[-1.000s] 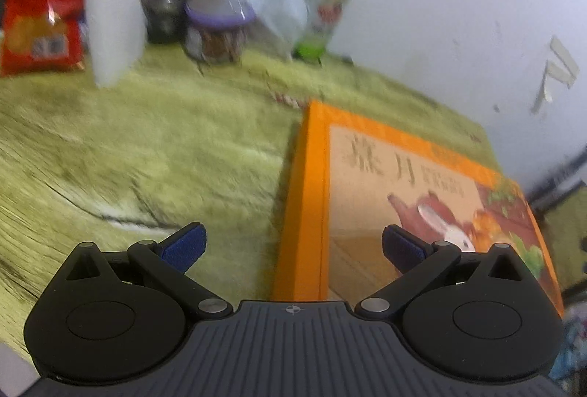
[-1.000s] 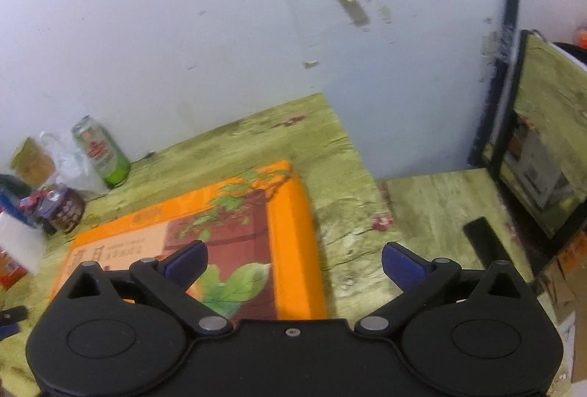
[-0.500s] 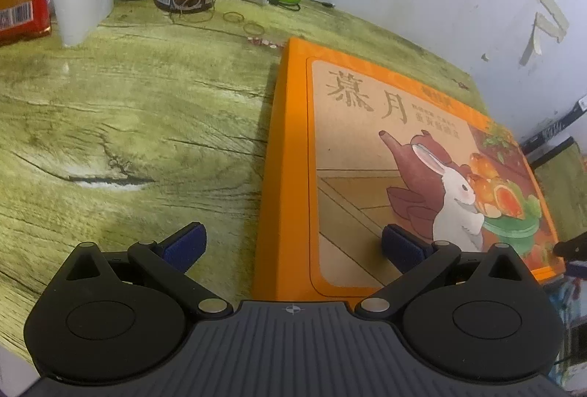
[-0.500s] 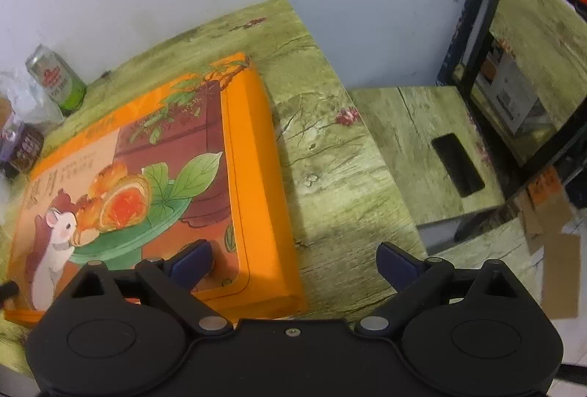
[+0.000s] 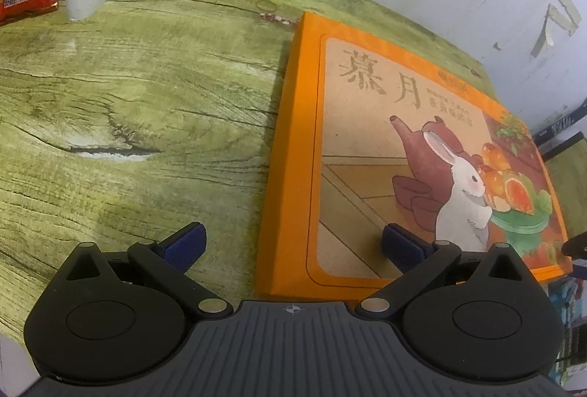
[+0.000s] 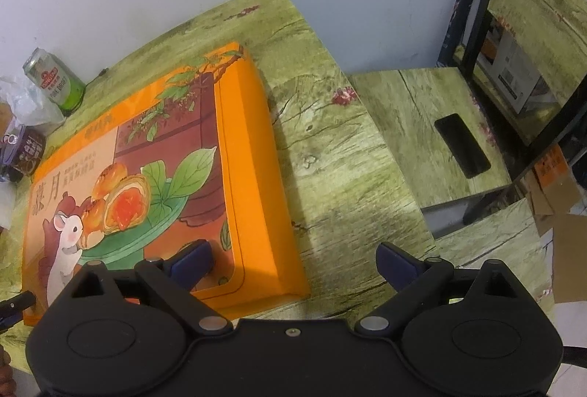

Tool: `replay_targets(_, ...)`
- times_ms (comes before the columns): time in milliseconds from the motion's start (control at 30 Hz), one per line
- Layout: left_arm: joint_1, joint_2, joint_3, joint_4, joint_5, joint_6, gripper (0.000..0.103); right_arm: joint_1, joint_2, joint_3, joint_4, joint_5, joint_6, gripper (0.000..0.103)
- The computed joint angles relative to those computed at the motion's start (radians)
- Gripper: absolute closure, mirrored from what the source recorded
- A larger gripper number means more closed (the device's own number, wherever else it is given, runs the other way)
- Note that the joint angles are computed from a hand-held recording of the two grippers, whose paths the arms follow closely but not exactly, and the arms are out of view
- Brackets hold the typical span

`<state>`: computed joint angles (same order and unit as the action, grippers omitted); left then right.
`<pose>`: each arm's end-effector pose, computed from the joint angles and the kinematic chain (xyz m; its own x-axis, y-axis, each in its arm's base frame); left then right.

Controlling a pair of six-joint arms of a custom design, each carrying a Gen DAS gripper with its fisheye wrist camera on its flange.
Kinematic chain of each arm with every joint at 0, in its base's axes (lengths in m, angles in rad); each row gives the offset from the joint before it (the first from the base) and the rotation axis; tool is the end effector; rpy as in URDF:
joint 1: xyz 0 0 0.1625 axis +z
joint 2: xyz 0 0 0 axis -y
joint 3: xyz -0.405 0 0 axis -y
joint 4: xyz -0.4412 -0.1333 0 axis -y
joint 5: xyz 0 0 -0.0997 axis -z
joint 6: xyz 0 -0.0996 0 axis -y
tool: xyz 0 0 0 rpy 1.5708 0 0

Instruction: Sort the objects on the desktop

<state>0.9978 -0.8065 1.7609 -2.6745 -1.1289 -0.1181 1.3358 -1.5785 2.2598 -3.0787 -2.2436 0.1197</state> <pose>-0.2031 -0.6393 0.0207 -0.8517 0.3357 -0.4024 0.4388 0.8766 -0.1975 -0.0389 -0.4682 0.3102 -0.6303 0.7021 0.3313 0.2347 0.5791 -0.7808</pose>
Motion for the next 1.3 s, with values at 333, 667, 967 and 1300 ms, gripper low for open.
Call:
replay_targets(333, -0.001, 0.006, -0.001, -0.004, 0.005, 0.005, 0.000, -0.012, -0.005, 0.006, 0.005, 0.011, 0.004, 0.007)
replay_targets(667, -0.001, 0.014, -0.011, 0.002, 0.003, 0.012, 0.000, -0.034, -0.009, 0.013, 0.000, 0.037, 0.000, 0.007)
replay_targets(967, -0.004, 0.023, -0.026, 0.009, 0.000, 0.035, 0.000, -0.039, -0.006, 0.010, 0.004, 0.032, -0.001, 0.005)
replay_targets(1300, -0.033, 0.027, -0.055, -0.054, 0.009, 0.126, 0.000, 0.050, 0.062, -0.041, -0.114, -0.083, -0.142, 0.007)
